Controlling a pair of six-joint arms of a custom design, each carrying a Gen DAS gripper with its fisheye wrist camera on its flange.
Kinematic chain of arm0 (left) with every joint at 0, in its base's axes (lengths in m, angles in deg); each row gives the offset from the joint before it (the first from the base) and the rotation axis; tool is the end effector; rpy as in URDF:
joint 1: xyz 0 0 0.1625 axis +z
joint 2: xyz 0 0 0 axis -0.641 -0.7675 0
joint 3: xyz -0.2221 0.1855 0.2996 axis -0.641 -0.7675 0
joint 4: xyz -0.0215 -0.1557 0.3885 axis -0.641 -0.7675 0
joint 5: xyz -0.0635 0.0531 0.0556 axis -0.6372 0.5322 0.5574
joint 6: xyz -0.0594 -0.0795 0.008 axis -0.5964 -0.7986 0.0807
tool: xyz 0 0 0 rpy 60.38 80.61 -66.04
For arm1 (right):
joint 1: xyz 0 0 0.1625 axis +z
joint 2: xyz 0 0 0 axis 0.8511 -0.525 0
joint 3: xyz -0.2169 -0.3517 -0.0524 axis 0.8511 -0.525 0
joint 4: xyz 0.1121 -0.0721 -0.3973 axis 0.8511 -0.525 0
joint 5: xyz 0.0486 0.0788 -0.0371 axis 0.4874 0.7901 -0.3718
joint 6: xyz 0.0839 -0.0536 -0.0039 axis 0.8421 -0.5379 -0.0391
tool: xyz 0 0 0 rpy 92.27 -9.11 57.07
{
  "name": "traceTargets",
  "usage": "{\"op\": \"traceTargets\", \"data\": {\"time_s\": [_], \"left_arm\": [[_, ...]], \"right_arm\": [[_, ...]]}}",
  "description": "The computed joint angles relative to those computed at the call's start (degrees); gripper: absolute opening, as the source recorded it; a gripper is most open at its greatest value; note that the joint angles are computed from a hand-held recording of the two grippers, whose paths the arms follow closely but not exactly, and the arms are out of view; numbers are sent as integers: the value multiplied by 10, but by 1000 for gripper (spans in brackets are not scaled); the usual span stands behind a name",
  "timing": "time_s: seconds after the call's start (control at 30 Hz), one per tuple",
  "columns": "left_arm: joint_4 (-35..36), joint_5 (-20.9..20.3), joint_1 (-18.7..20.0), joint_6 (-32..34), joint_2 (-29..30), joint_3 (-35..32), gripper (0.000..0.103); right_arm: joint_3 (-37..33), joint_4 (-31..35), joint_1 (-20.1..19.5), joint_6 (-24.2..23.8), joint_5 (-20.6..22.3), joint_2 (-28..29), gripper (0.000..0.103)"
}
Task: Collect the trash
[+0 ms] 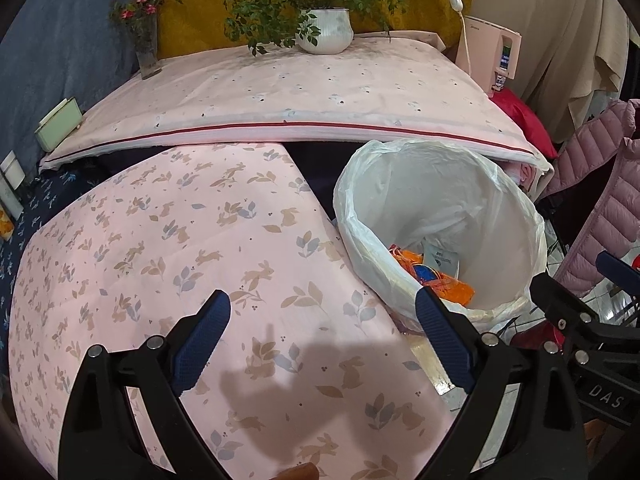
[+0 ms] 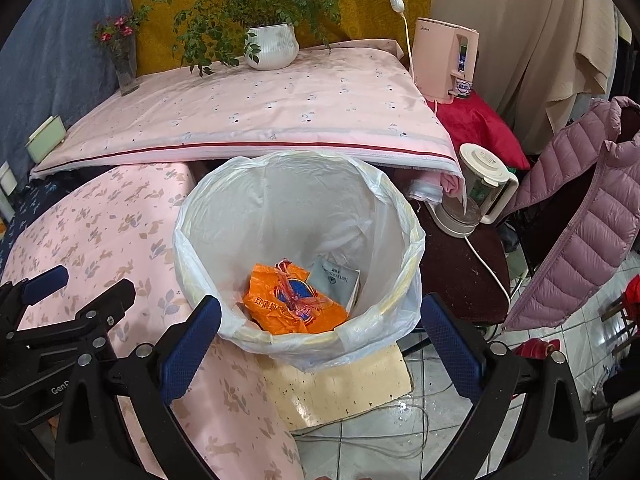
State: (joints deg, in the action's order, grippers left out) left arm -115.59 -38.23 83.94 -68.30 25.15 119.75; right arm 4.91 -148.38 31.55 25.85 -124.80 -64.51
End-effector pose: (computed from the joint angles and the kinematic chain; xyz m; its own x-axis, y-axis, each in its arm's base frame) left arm -0.4127 -0.7016 -0.0049 -0.6955 0.0010 -0.7185 0.4567 0.7727 -0.4409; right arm 0.0785 -0.6979 0.3359 -0.7067 -0.0095 0.7074 -0.4607 0.7650 -0.4500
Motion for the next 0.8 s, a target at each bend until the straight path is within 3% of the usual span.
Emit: {"op": "traceTargets", "data": {"time_s": [0.8], "left_arm": [[11, -5, 2, -19, -3, 7, 89]], "right_arm": [[12, -17, 0, -16, -16, 2, 96]]}}
